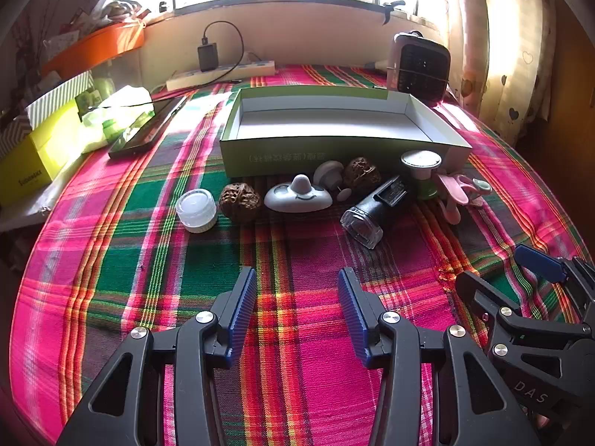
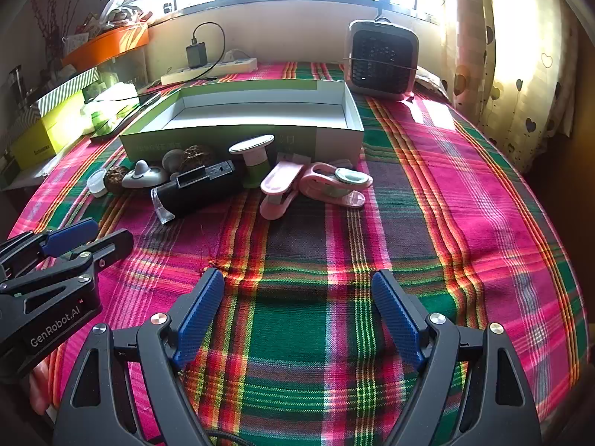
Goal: Organize objects
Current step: 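Move left tool toward white jar while right tool approaches pink-teal clip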
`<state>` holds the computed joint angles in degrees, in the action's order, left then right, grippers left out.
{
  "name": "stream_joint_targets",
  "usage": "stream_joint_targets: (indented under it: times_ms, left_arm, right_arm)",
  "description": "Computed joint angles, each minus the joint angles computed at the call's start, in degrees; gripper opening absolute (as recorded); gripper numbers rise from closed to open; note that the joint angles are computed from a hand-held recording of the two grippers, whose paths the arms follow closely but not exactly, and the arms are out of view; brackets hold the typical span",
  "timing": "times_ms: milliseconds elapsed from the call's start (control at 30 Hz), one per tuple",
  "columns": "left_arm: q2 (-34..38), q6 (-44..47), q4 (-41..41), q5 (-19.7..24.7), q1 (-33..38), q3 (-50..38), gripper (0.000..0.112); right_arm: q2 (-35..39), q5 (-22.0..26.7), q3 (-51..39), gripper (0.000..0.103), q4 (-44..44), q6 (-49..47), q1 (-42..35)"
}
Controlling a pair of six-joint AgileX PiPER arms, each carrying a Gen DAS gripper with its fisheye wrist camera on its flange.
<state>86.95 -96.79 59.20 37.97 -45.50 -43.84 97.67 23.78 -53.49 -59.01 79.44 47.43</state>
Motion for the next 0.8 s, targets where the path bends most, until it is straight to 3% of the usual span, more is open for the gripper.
stream_joint_targets:
  times_ms: [300,800]
  left_arm:
    - [0.50,2.44,-0.74,-0.36,0.88,-0.58,0.044]
    - [0.41,2.68,-1.06,-0.68,1.09,-0.46,0.044]
  right_arm:
    - [-0.25,-1.06,-0.20,0.082,3.44,-4.94,-1.47]
    - [-0.15,-0.85,-0.20,0.082,2.46,-3.63,-1.03]
